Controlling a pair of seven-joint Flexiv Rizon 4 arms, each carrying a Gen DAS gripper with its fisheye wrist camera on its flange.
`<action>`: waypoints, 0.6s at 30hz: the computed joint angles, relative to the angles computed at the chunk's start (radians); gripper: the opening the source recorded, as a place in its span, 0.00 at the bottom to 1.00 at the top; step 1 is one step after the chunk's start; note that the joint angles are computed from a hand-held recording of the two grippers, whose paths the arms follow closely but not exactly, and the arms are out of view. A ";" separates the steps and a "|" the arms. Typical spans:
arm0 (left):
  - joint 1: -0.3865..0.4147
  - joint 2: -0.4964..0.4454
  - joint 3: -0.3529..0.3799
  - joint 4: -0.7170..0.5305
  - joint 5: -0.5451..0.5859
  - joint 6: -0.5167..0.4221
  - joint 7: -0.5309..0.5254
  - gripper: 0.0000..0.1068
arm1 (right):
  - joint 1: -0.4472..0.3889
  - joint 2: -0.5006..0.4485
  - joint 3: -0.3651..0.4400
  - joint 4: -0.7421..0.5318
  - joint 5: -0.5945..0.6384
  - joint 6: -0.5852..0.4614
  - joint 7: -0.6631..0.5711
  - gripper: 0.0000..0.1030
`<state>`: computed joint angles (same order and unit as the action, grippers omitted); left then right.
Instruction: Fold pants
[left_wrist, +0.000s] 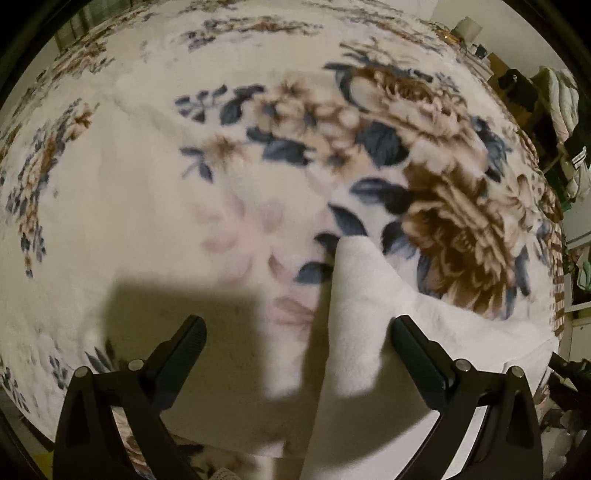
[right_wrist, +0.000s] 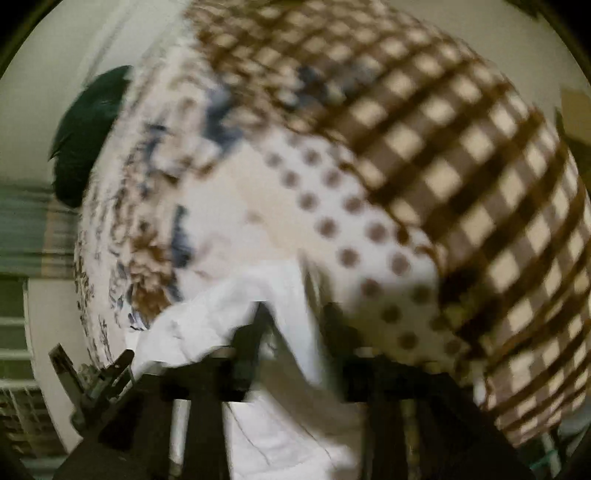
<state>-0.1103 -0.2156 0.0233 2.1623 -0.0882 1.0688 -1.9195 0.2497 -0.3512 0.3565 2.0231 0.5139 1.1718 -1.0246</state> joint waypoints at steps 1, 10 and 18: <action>0.008 0.014 -0.006 0.018 -0.034 0.013 0.011 0.96 | -0.019 0.006 0.016 -0.001 0.035 -0.001 -0.018 0.45; -0.023 0.180 -0.028 0.188 -0.123 0.032 -0.043 0.96 | 0.017 0.206 0.027 0.180 0.324 -0.087 -0.018 0.60; -0.041 0.142 -0.036 0.204 -0.061 0.056 -0.069 0.96 | 0.100 0.168 0.057 0.199 0.754 0.212 -0.129 0.08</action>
<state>-0.1512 -0.0733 -0.0127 2.3660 -0.1489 1.1250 -1.9884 0.3502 -0.1828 0.4137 2.2225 1.2678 1.3840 -1.1538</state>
